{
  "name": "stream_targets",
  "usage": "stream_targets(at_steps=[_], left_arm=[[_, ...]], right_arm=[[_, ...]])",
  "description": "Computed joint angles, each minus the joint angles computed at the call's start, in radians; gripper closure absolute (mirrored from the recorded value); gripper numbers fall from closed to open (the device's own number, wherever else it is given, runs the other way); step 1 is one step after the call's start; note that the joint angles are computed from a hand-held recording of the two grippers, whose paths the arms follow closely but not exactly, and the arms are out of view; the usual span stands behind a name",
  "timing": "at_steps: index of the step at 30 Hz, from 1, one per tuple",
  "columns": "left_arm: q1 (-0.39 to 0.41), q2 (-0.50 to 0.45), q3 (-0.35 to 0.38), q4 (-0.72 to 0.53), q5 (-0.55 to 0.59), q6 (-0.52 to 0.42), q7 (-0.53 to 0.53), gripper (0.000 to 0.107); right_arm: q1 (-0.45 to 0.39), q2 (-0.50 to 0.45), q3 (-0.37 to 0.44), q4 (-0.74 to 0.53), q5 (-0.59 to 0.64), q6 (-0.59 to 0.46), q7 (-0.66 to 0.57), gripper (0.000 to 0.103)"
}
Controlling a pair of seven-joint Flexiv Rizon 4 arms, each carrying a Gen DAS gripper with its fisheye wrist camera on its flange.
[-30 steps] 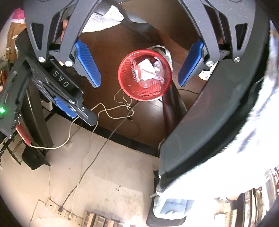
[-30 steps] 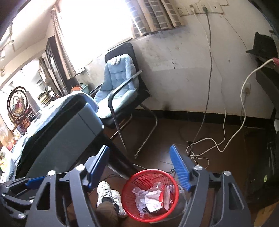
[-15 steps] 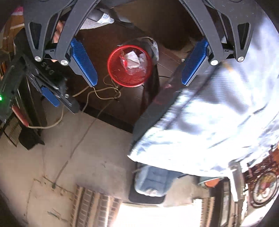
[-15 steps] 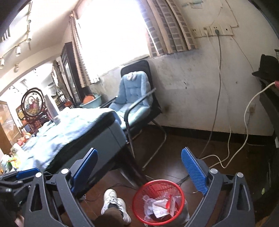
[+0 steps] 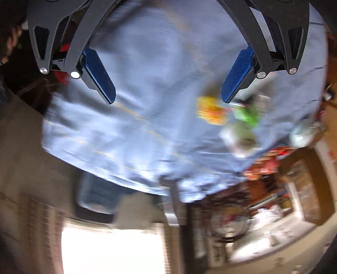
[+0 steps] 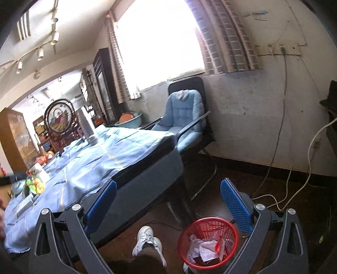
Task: Collect trash
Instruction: 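Move both open tools back to the table, then grasp the green-and-white snack bag with the left tool while the right tool grasps the yellow yarn tuft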
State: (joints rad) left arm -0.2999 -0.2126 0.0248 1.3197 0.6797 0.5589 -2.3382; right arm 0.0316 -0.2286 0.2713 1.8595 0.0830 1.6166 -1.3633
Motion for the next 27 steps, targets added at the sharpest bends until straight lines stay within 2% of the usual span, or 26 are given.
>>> stream_targets(at_steps=[4, 11, 16, 19, 22, 24, 27], left_arm=[[0.064, 0.047, 0.039, 0.015, -0.011, -0.062, -0.003, 0.01], [0.264, 0.05, 0.07, 0.101, -0.303, 0.015, 0.073, 0.01], [0.3, 0.015, 0.067, 0.114, -0.367, -0.029, 0.137, 0.01], [0.334, 0.033, 0.066, 0.193, -0.48, 0.038, 0.223, 0.01], [0.345, 0.078, 0.079, 0.281, -0.504, 0.142, 0.25, 0.013], [0.352, 0.106, 0.088, 0.325, -0.495, 0.182, 0.241, 0.02], [0.378, 0.133, 0.084, 0.39, -0.6, 0.246, 0.293, 0.03]], right_arm=[[-0.005, -0.007, 0.039, -0.03, 0.013, -0.047, -0.042, 0.006], [0.061, -0.007, 0.041, -0.08, 0.027, -0.118, -0.118, 0.006], [0.092, -0.005, 0.078, -0.139, 0.072, -0.165, -0.221, 0.006], [0.074, -0.02, 0.158, -0.234, 0.189, -0.257, -0.369, 0.006], [0.058, -0.049, 0.228, -0.36, 0.317, -0.405, -0.501, 0.006], [0.079, -0.076, 0.239, -0.436, 0.353, -0.496, -0.535, 0.006], [0.14, -0.119, 0.224, -0.53, 0.356, -0.605, -0.543, 0.006]])
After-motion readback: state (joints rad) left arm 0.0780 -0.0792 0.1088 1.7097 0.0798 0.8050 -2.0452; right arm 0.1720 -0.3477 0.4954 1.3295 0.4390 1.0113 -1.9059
